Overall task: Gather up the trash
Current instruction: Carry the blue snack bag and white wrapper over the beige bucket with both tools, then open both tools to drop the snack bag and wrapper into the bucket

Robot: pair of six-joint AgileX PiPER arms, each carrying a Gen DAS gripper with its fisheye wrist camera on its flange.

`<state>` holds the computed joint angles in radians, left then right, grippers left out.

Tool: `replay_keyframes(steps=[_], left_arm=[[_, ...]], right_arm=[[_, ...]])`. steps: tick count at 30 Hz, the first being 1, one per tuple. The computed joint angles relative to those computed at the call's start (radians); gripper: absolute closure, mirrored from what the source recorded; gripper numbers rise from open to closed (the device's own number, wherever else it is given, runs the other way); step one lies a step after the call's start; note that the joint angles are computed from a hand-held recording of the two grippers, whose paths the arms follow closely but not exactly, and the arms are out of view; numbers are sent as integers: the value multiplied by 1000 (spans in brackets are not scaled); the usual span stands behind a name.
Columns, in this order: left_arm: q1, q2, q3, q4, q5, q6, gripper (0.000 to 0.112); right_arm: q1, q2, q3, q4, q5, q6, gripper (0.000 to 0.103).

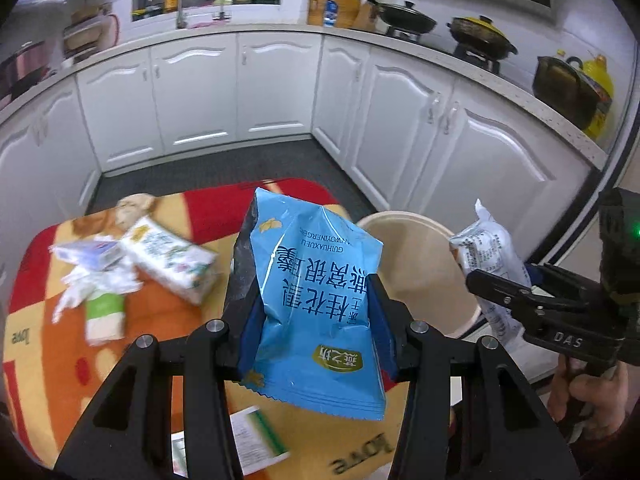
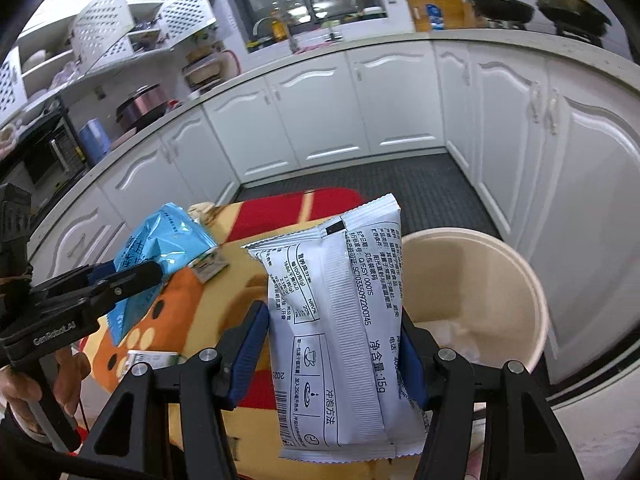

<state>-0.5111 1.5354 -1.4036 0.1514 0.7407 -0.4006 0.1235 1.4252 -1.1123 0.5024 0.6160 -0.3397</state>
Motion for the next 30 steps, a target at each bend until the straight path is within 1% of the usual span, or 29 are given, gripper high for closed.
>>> replay_keyframes(steps=[5,8,13,16,19,20,23,26,27,30], left_arm=[[-41,128,-122,-60,16,15,67],[-67,215,-202,-70,32,8,67],[-79,352,-327,-135,60,24,67],[-89,412,-386,-132,77,13,66],[-102,469,-451,-120,106,-4,63],[-105,479,-460,-121,109,-5,60],[-107,502,-482,-132,109,0,55],[-112,513,-491,-119,118,-1,49],[-114,512,-489,-112,118,-3,48],[-116,501,-464,-100,109,-9,47]], right_arm=[[-95,31,0,22,12,-43,45],[-145,79,-14,30,13,-53,45],[-207,148,-26,59,5,-86,44],[-230,193,-43,60,1,-94,43],[-244,237,-63,61,-3,-90,42],[-248,248,-69,62,-5,-88,42],[-257,294,-100,50,-12,-68,38],[-262,327,-125,7,-12,-15,30],[-271,339,-131,21,-9,-20,28],[-284,348,-131,37,-4,-17,28]])
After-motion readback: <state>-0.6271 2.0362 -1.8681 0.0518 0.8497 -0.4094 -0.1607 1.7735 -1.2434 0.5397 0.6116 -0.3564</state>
